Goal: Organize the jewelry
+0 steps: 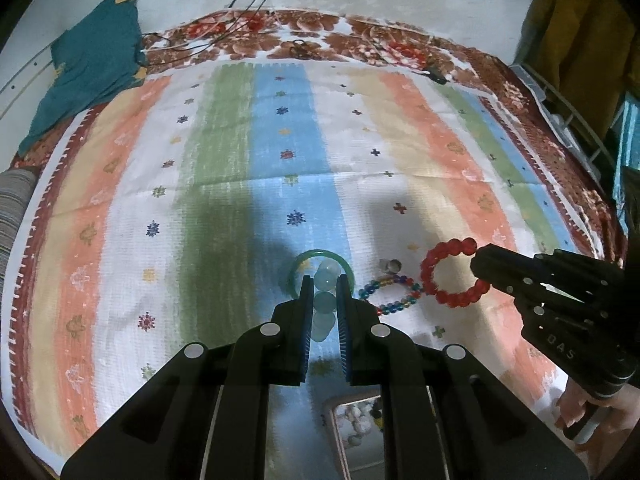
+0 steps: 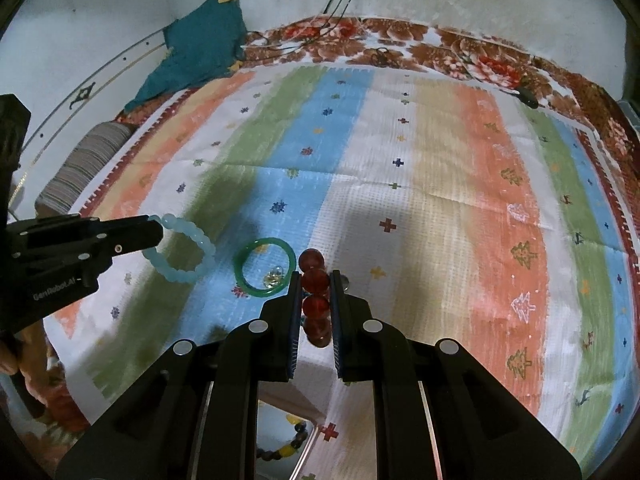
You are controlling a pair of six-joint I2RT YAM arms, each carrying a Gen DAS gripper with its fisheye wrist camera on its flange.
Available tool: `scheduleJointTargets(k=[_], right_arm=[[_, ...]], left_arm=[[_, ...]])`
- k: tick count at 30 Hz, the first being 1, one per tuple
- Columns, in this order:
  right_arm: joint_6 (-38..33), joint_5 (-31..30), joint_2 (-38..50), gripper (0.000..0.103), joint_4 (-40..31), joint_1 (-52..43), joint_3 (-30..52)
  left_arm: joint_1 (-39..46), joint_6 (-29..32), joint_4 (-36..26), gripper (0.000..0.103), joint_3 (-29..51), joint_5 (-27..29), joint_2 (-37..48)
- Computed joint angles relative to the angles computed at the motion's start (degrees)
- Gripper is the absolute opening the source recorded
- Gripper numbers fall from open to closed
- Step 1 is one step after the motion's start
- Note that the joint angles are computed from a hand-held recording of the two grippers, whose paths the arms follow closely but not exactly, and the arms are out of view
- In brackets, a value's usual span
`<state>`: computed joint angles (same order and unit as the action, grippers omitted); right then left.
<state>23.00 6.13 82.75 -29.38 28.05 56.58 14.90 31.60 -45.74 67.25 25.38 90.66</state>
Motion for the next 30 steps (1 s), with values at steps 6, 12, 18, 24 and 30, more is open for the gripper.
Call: scheduleJointTargets(k=[6, 12, 18, 24, 30], right_arm=[[0.7, 0.6, -1.5, 0.014, -0.5, 0.8, -0.6], [1.1, 1.4, -2.5, 0.014, -0.8, 1.4, -1.0], [1.7, 2.0, -4.4, 0.014, -0.8, 2.7, -1.7], [2.2, 2.8, -6.1, 0.014, -1.2, 4.0, -2.4], [2.4, 3.5, -7.9, 0.014, -1.5, 5.4, -3.1]], left_arm=[[0.4, 0.5, -0.8, 0.011, -0.5, 1.3, -1.4], [1.1, 0.3, -0.8, 0.011, -1.1, 2.1, -3.3], [1.7, 0.9, -1.5, 0.011, -1.4, 2.7, -4.1], [2.5, 2.1, -2.9, 0.011, -2.0, 3.5, -5.5], [3.9, 3.5, -4.5, 0.011, -2.9, 5.3, -8.0]])
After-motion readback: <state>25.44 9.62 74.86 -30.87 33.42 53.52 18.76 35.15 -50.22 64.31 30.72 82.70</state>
